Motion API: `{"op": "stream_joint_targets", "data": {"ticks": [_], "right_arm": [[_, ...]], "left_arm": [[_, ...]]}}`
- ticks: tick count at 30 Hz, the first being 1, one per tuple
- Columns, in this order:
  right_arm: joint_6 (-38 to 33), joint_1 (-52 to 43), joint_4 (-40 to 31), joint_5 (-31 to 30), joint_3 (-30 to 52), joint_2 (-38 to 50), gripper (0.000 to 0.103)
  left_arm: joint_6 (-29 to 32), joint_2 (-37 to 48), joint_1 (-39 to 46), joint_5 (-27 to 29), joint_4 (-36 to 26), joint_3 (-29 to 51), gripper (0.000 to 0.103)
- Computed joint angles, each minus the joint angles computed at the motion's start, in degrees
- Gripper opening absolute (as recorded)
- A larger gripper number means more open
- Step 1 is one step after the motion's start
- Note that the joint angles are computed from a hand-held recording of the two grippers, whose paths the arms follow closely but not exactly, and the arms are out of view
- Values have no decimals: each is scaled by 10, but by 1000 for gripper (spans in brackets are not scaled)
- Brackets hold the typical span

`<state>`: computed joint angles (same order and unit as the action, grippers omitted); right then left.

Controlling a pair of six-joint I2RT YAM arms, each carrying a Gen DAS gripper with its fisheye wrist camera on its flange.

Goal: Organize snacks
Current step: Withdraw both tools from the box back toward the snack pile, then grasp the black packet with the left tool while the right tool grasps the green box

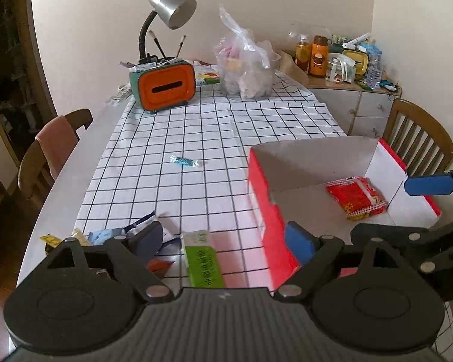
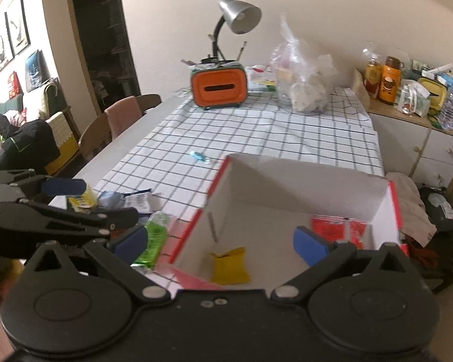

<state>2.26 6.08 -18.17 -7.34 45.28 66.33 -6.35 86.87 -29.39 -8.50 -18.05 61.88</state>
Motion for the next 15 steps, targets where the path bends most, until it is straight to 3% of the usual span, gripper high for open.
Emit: {"op": "stream_joint_targets", "data": {"ticks": [8,15], "right_arm": [[74,121,22,80,1,32,103],[116,202,41,141,36,110,103]], "left_arm": [[74,-50,109,97,12,-69,89],[152,-60,222,178,17,-97,89]]}}
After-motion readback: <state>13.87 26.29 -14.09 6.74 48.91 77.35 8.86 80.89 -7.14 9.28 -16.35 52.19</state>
